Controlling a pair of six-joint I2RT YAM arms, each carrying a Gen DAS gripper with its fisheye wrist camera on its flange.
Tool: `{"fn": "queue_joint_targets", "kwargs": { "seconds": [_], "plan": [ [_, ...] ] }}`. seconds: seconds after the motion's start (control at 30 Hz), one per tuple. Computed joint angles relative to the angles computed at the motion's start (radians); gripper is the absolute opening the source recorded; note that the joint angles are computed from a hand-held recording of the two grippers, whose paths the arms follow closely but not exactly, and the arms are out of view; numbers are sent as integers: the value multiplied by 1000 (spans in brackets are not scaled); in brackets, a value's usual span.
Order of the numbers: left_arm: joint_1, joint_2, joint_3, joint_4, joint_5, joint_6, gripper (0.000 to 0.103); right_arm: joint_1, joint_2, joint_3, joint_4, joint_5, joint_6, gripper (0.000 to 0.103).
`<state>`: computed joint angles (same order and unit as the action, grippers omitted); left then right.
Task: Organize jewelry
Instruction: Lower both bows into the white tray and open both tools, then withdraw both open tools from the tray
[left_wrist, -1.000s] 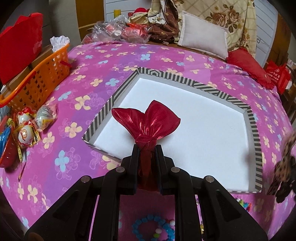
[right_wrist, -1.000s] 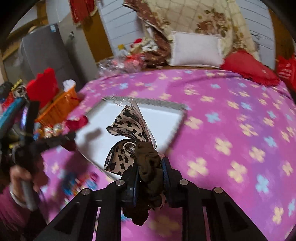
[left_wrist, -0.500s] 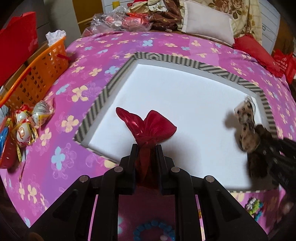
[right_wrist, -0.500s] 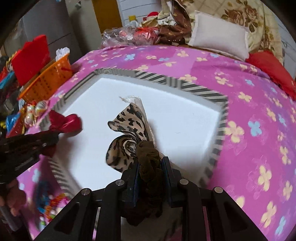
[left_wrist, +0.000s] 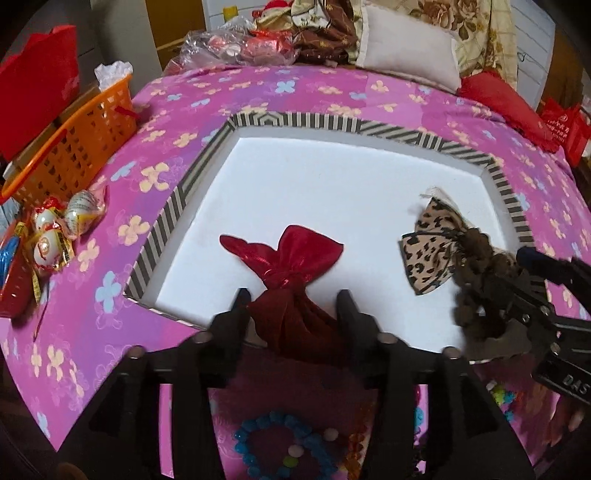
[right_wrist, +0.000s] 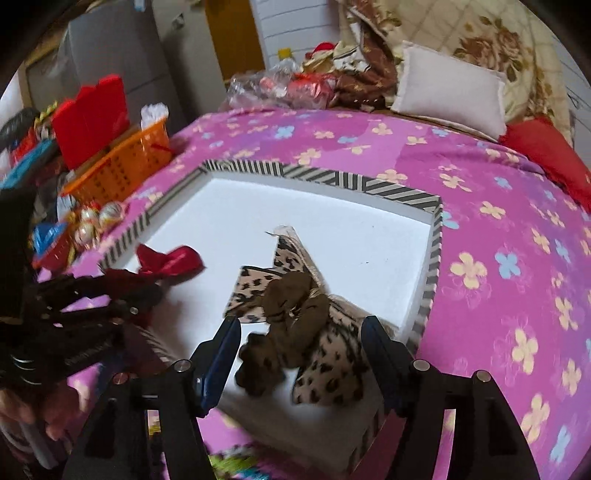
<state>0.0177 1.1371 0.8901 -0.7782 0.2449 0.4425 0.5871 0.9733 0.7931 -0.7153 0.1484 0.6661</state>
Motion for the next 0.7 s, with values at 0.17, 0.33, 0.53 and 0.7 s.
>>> {"fn": "queue_joint_targets", "kwargs": {
  "seconds": [0.17, 0.33, 0.53, 0.7],
  "plan": [
    [44, -72, -8, -18, 34, 29, 53, 190, -65, 59, -126, 192, 173, 74],
    [121, -135, 2, -79, 98, 80, 53, 419, -51, 153, -309, 411, 404, 85],
    [268, -221, 12, -194, 208, 184, 53, 634, 18, 251, -530, 548, 693, 87],
    [447, -260, 13, -324, 309, 334, 53, 788, 88, 332, -712, 619, 922, 95]
  ]
}}
